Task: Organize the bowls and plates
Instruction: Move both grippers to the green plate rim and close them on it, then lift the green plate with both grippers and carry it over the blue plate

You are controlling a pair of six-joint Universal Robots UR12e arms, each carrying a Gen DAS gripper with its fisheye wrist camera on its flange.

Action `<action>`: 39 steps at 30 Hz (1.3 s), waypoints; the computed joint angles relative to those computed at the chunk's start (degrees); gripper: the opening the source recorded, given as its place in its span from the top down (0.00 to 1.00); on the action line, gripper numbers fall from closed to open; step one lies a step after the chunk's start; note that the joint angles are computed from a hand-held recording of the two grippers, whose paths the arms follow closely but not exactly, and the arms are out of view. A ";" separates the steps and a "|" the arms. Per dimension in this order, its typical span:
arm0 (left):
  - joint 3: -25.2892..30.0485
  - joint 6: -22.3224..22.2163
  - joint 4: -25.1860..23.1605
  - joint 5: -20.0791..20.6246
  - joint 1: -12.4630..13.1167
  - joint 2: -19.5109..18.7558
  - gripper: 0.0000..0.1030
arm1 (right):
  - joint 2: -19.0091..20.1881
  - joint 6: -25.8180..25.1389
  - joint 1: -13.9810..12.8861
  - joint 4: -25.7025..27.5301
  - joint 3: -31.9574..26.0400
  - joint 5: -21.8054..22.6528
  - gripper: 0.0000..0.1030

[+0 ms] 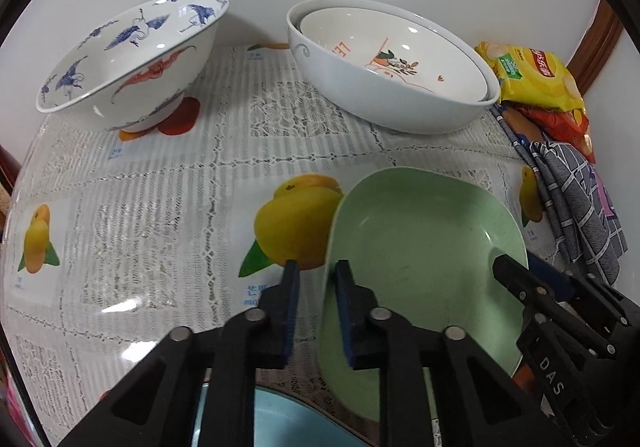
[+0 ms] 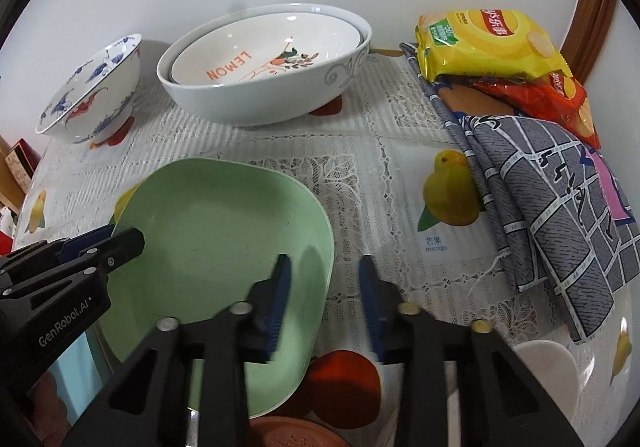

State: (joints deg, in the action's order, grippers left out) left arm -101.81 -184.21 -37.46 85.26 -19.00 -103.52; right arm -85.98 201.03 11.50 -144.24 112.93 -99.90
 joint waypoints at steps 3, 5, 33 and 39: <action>-0.14 0.20 0.72 0.23 -0.34 -0.11 0.91 | 0.09 0.15 -0.01 -0.35 0.15 0.53 0.93; -0.28 0.30 0.85 -0.03 -0.32 0.00 0.92 | -0.21 1.17 -0.23 -1.98 0.80 0.99 0.94; -8.30 0.52 4.18 -5.18 0.48 14.47 0.93 | -13.84 10.22 3.27 -4.01 5.70 -2.64 0.97; -11.43 0.25 3.98 -5.58 0.79 19.44 0.93 | -17.60 12.79 6.31 -3.87 7.21 -4.86 0.97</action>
